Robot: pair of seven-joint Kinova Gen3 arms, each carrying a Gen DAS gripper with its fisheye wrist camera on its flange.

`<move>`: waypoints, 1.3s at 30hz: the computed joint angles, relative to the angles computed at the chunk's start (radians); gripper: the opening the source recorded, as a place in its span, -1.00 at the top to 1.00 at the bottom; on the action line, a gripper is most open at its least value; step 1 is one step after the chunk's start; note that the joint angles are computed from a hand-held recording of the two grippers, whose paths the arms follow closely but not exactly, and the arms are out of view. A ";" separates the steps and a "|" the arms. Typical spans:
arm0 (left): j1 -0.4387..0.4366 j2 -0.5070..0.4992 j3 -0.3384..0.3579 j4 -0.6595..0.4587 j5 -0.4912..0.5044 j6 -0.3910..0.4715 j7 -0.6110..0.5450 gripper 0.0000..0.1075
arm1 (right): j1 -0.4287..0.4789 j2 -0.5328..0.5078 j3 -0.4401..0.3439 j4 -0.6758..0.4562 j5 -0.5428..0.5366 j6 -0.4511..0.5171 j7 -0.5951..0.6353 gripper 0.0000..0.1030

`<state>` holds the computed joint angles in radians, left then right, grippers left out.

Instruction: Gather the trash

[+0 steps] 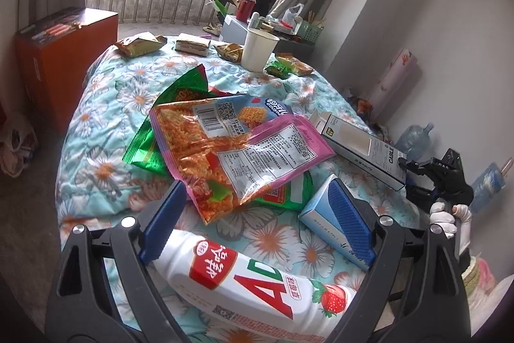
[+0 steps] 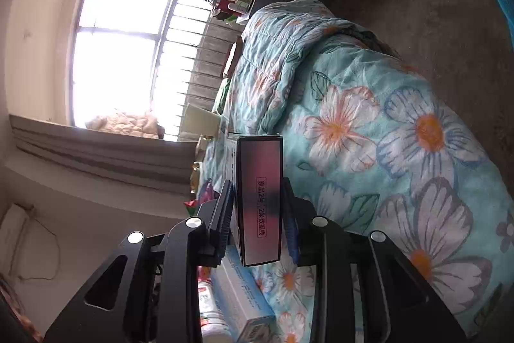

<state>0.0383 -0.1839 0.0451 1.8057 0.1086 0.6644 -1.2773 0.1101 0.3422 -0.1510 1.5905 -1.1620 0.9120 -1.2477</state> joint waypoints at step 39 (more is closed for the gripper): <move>0.187 0.454 0.030 -0.605 -0.404 0.585 -0.582 -0.55 | -0.058 -0.081 0.040 -0.050 0.335 0.001 -0.128 -0.19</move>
<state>0.2255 0.2696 0.0747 1.2012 -0.2952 1.2494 -1.8589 0.0518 0.2608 -0.1113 1.5406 -0.8274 0.9127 -1.3754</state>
